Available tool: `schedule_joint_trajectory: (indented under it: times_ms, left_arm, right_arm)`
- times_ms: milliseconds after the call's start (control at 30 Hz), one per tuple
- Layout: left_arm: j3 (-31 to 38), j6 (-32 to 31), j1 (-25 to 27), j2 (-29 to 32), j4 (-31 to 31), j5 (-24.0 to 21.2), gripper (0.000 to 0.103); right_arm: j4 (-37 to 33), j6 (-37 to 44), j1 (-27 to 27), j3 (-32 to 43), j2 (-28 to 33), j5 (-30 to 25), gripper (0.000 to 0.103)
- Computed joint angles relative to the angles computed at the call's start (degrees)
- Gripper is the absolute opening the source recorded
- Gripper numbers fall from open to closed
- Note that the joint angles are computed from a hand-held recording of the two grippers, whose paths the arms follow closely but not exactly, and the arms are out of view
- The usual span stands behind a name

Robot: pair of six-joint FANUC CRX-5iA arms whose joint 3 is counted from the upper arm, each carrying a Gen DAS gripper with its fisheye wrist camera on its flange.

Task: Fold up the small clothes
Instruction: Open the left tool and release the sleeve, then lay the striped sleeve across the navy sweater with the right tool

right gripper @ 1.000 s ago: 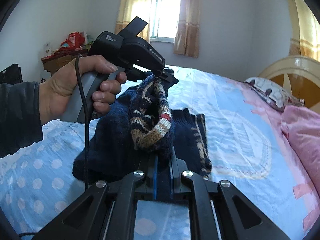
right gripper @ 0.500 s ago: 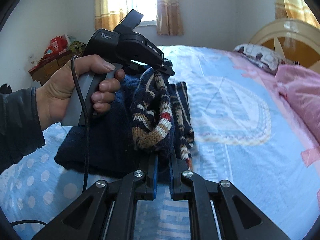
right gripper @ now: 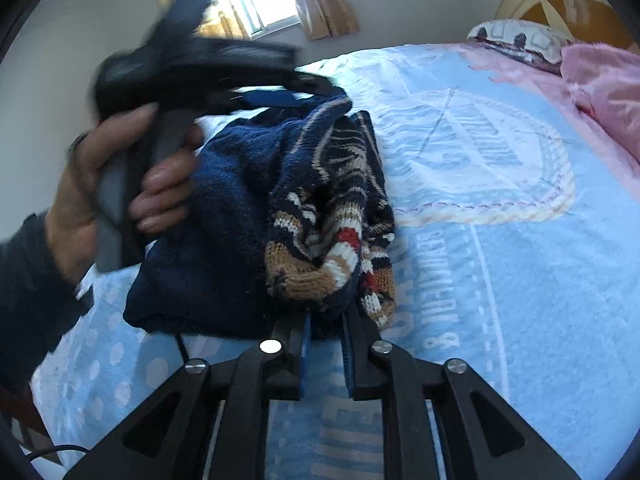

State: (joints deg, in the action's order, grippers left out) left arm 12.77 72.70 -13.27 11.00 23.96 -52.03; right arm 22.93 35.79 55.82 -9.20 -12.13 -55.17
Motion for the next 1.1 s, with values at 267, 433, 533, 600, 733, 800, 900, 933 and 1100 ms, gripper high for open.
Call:
schedule_joint_trajectory:
  times_ms: [267,433,533,600,733,800,900,933,1100]
  left_arm:
    - [-19.54,-1.2,5.91,-16.15,-3.72,3.92,0.069]
    - [-22.67,-1.15,5.14,-18.27,-7.91,4.11,0.073]
    - [-24.29,-1.47,5.01,-18.79,-7.37,5.95,0.076]
    - [-26.83,-3.85,5.88,-19.51,-4.22,7.7,0.08]
    - [-30.57,-9.32,8.79,-19.49,5.87,7.4,0.083]
    - [-31.17,-10.26,9.25,-19.45,7.38,6.93,0.085]
    - [-32.05,-11.67,9.68,-19.48,9.59,6.38,0.085]
    - [-32.16,-11.84,9.81,-19.46,9.9,6.22,0.085]
    - [-32.84,-12.17,10.45,-19.7,11.09,5.64,0.086]
  right_arm:
    - [9.5,-11.13,2.06,-6.37,-6.13,2.41,0.044]
    - [6.02,-4.82,0.21,0.19,-3.2,2.72,0.044]
    - [-6.07,5.58,-4.78,11.5,3.85,0.15,0.044]
    - [-9.62,9.66,-7.65,18.87,9.76,-2.87,0.044]
    - [-21.14,13.15,-13.81,31.37,19.81,-8.71,0.044]
    - [-21.39,11.26,-14.5,35.14,23.67,-13.46,0.031]
    - [-15.25,5.87,-14.05,32.98,24.89,-13.99,0.02]
    - [-14.98,5.95,-14.02,32.44,24.59,-13.51,0.019]
    - [-4.18,6.16,-10.24,33.84,26.22,-19.32,0.019]
